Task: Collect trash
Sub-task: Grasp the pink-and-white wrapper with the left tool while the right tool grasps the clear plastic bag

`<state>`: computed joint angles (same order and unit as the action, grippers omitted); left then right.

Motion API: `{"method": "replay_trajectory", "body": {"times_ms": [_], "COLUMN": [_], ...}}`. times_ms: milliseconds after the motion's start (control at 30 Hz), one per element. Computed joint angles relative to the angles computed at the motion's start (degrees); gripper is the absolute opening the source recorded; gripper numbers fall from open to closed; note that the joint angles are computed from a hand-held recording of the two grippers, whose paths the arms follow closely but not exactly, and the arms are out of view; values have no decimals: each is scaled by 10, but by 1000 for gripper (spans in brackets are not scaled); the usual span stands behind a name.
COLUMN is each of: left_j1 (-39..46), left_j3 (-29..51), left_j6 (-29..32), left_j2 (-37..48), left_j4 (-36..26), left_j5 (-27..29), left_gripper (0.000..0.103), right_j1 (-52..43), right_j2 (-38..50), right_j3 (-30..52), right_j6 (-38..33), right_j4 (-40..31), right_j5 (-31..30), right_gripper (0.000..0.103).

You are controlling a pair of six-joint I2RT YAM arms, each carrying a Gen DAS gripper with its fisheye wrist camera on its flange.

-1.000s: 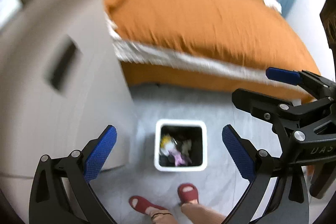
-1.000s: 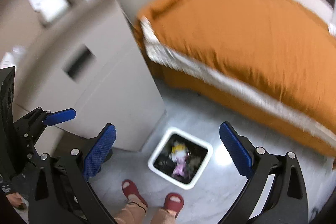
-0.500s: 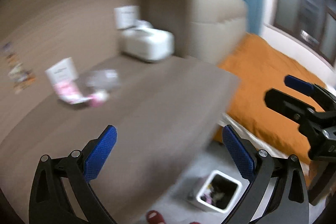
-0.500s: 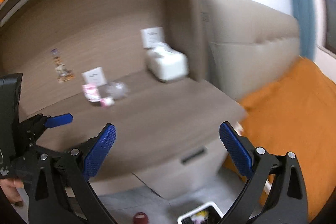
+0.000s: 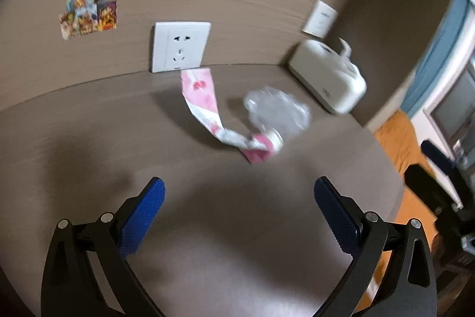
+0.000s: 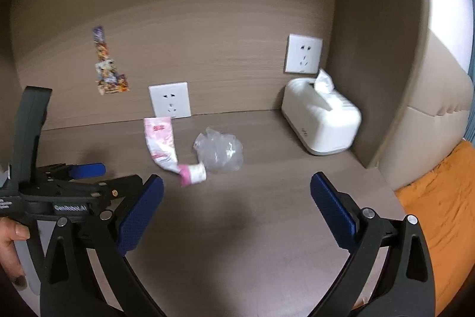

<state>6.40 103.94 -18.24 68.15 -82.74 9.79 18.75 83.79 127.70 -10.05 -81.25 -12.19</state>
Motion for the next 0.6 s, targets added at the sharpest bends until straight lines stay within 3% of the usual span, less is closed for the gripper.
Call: {"method": "replay_trajectory", "body": {"times_ms": [133,333,400,500,600], "left_j1": [64,100,102,109,108], "left_j3": [17,32,35,40,60], "left_j6": [39,61,65,89,122], "left_j2": [67,148,169,185,211], "left_j4": [26,36,40,47,41], "left_j5": [60,111,116,123,136], "left_gripper": [98,98,94,80,48], "right_j1": [26,51,55,59,63], "right_j2": [62,151,176,219,258], "right_j3": [15,45,61,102,145], "right_j6": [25,37,41,51,53], "right_j4": [27,45,45,33,12], "right_j5": [25,51,54,54,43], "right_gripper": [98,98,98,98,98]}}
